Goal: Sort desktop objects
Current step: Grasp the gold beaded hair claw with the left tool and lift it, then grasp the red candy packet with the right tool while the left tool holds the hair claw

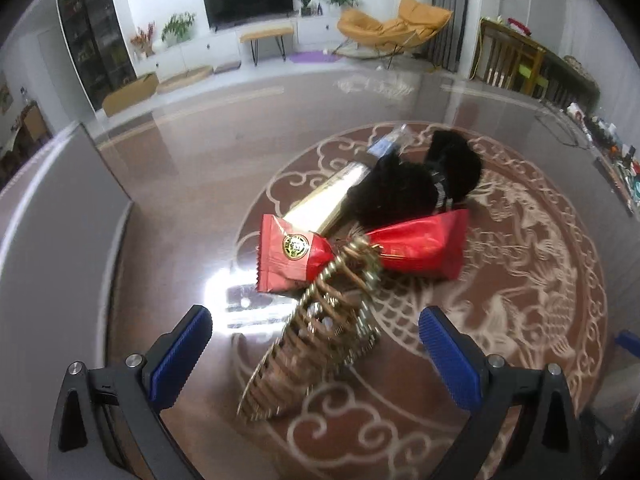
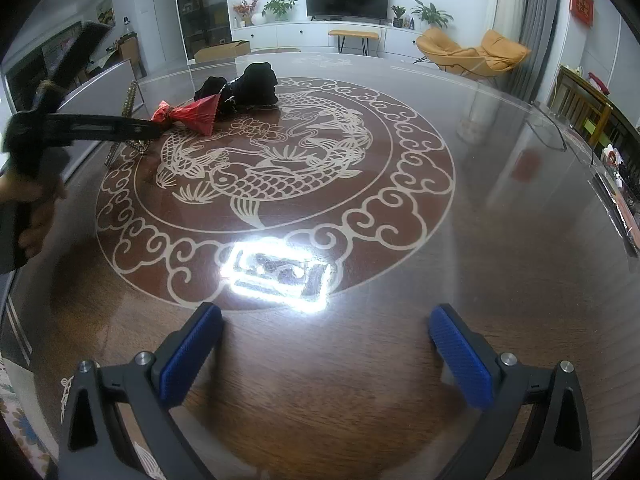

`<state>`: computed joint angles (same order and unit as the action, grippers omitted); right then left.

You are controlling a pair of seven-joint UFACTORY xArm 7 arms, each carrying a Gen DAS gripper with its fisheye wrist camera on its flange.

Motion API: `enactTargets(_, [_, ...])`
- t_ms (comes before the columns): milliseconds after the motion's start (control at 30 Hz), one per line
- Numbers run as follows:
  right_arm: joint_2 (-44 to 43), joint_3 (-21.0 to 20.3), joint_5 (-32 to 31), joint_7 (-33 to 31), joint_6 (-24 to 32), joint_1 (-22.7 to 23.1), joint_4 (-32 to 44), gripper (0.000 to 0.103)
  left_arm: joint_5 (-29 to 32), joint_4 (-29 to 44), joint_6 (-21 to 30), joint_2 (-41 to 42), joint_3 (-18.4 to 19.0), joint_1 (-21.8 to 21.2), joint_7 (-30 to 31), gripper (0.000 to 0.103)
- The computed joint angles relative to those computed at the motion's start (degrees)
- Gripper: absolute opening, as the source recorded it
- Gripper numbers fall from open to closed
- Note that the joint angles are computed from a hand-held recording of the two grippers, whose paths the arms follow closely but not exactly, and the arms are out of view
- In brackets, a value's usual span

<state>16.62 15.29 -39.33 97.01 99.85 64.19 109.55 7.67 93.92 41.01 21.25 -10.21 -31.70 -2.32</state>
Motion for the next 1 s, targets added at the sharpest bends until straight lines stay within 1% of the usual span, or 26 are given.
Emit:
enactTargets(67, [0.01,0.02,0.0,0.0,0.02,-0.02,0.02,0.103,-0.32,1.25,0.55,1.36,-0.1,-0.04,0.29,0.103])
enactTargets(100, [0.01,0.01,0.0,0.0,0.02,-0.01,0.02,0.103,-0.88,1.23,0.25,1.54,-0.28,0.14,0.63,0.097])
enactTargets(133, [-0.11,0.0,0.05,0.01,-0.03,-0.05,-0.14,0.103,-2.74,0.5,-0.81,1.23,-1.04,1.01,1.86,0.089])
enactTargets(167, [0.01,0.02,0.02,0.0,0.04,-0.02,0.04,0.103,-2.9,-0.5,-2.17,0.58,-0.85,0.99,1.56,0.069])
enactTargets(200, [0.03,0.01,0.01,-0.01,0.06,0.0,0.08,0.103,-2.39,-1.02,-2.64,0.05,-0.38,0.67,0.66,0.053])
enactTargets(267, [0.02,0.0,0.02,0.0,0.05,0.0,0.06,0.103,-2.87,-1.56,-1.99,-0.89,-0.28,0.77,-0.44,0.052])
enactTargets(333, [-0.02,-0.01,0.03,0.0,0.03,0.0,-0.01,0.103,-1.32,-4.91,-3.22,-3.6,0.27,0.31,-2.43,0.052])
enactTargets(367, [-0.08,-0.01,0.05,0.01,0.01,-0.02,-0.09,0.103,-0.98,-7.02,-3.71,-5.28,0.19,0.34,-3.24,0.049])
enactTargets(533, [-0.01,0.0,0.03,0.01,0.05,0.0,0.01,0.103,-0.76,-20.86,-5.47,-16.74,-1.27,1.65,-6.55,0.049])
enactTargets(700, [0.09,-0.03,0.04,-0.01,0.14,0.05,0.19,0.103,-4.17,-33.94,-8.65,-28.0,-2.69,3.66,-4.86,0.049])
enactTargets(767, [0.1,-0.04,0.05,-0.02,0.14,0.06,0.2,0.103,-4.72,-36.46,-9.23,-30.15,-3.08,4.17,-4.35,0.049])
enactTargets(867, [0.13,-0.06,0.07,-0.03,0.19,0.08,0.28,0.103,-7.07,-38.58,-10.41,-31.25,-3.0,4.57,-3.15,0.049])
enactTargets(900, [0.13,-0.07,0.07,-0.03,0.19,0.09,0.28,0.103,-8.64,-39.6,-12.01,-31.75,-2.7,4.47,-2.37,0.048])
enactTargets(1000, [0.15,-0.08,0.12,-0.06,0.22,0.09,0.35,0.103,-8.14,-40.13,-13.34,-31.81,-3.38,5.0,-2.85,0.049])
